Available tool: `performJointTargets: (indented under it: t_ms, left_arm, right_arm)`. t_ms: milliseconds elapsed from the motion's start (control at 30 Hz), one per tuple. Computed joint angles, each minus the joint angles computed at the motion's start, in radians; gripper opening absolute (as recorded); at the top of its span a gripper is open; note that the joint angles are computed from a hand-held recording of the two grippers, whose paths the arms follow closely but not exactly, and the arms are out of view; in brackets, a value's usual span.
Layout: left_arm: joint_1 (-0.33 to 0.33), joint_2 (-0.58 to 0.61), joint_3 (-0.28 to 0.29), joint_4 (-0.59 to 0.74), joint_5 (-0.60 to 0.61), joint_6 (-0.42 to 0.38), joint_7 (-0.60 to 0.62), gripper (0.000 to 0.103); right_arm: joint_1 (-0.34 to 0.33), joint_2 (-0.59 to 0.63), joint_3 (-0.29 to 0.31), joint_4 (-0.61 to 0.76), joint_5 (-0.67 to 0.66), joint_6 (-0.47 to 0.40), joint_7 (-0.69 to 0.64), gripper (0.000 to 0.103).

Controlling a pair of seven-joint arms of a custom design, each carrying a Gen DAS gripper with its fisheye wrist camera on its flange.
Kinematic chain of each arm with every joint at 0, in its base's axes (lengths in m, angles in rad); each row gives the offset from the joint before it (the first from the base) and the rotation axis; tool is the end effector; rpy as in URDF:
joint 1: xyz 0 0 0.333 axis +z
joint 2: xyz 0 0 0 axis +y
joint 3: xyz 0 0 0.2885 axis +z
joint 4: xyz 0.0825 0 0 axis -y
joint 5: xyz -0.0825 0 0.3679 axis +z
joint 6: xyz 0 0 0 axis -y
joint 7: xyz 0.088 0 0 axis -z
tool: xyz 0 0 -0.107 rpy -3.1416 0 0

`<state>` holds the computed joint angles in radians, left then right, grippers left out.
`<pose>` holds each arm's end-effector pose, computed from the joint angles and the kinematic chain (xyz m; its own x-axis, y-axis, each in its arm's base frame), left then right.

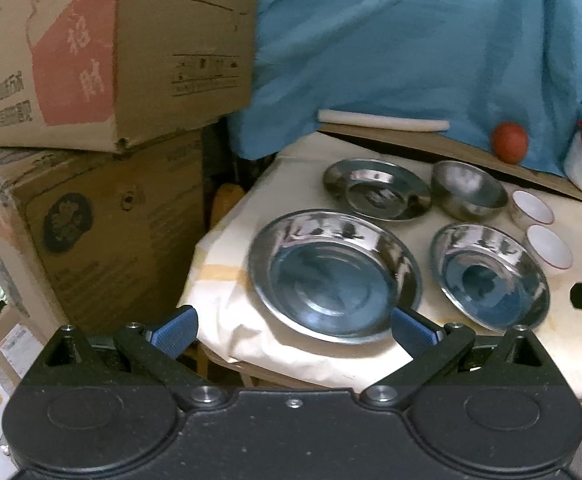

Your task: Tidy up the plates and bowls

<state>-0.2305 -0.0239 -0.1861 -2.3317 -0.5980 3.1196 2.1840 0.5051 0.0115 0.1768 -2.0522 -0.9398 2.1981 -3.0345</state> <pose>0.5056 -0.1714 0.4164 -0.4224 -0.9064 -0.0071 -0.6194 0.2943 -0.7278 0.4506 0.3291 0.4376 -0.4515 -0.8923 0.0006 -0.6246 0.3156 -0.7143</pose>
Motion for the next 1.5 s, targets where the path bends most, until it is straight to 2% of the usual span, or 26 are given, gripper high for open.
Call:
performJointTargets:
  t_ms: [100,200,400,467,533,800,867,933,1133,1267,1500]
  left_arm:
    - [0.021,0.011,0.002,0.007,0.111,0.004,-0.099,0.102]
    - [0.046,0.02,0.005,0.009,0.271,0.004,-0.226,0.102]
    - [0.065,0.035,-0.002,0.028,0.304,-0.011,-0.228,0.102]
    - [0.071,0.043,-0.004,0.039,0.303,-0.022,-0.218,0.102]
    - [0.077,0.054,0.001,0.054,0.352,-0.037,-0.265,0.102]
    - [0.089,0.094,-0.008,0.115,0.397,-0.108,-0.375,0.102]
    - [0.086,0.106,-0.007,0.125,0.424,-0.108,-0.415,0.102]
    - [0.065,0.12,0.022,0.147,0.536,-0.133,-0.538,0.102]
    - [0.064,0.15,0.033,0.202,0.644,-0.207,-0.709,0.102]
    - [0.073,0.155,0.023,0.216,0.659,-0.241,-0.741,0.099]
    - [0.078,0.157,0.016,0.225,0.649,-0.253,-0.793,0.095]
  right_arm:
    - [0.004,0.048,-0.004,0.072,0.001,-0.047,-0.087,0.103]
    - [0.017,0.092,-0.016,0.139,0.001,-0.081,-0.159,0.103]
    - [0.025,0.149,-0.053,0.213,0.025,-0.053,-0.241,0.103]
    - [0.024,0.163,-0.063,0.226,0.034,-0.029,-0.267,0.103]
    - [0.022,0.175,-0.073,0.238,0.049,-0.007,-0.299,0.103]
    - [-0.005,0.237,-0.111,0.301,0.122,0.11,-0.477,0.103]
    - [-0.014,0.259,-0.123,0.32,0.139,0.152,-0.531,0.103]
    - [-0.021,0.291,-0.138,0.345,0.151,0.196,-0.578,0.103]
    - [-0.067,0.389,-0.16,0.438,0.297,0.32,-0.821,0.103]
    - [-0.089,0.45,-0.163,0.496,0.409,0.378,-0.978,0.103]
    - [-0.106,0.519,-0.153,0.57,0.605,0.406,-1.176,0.101]
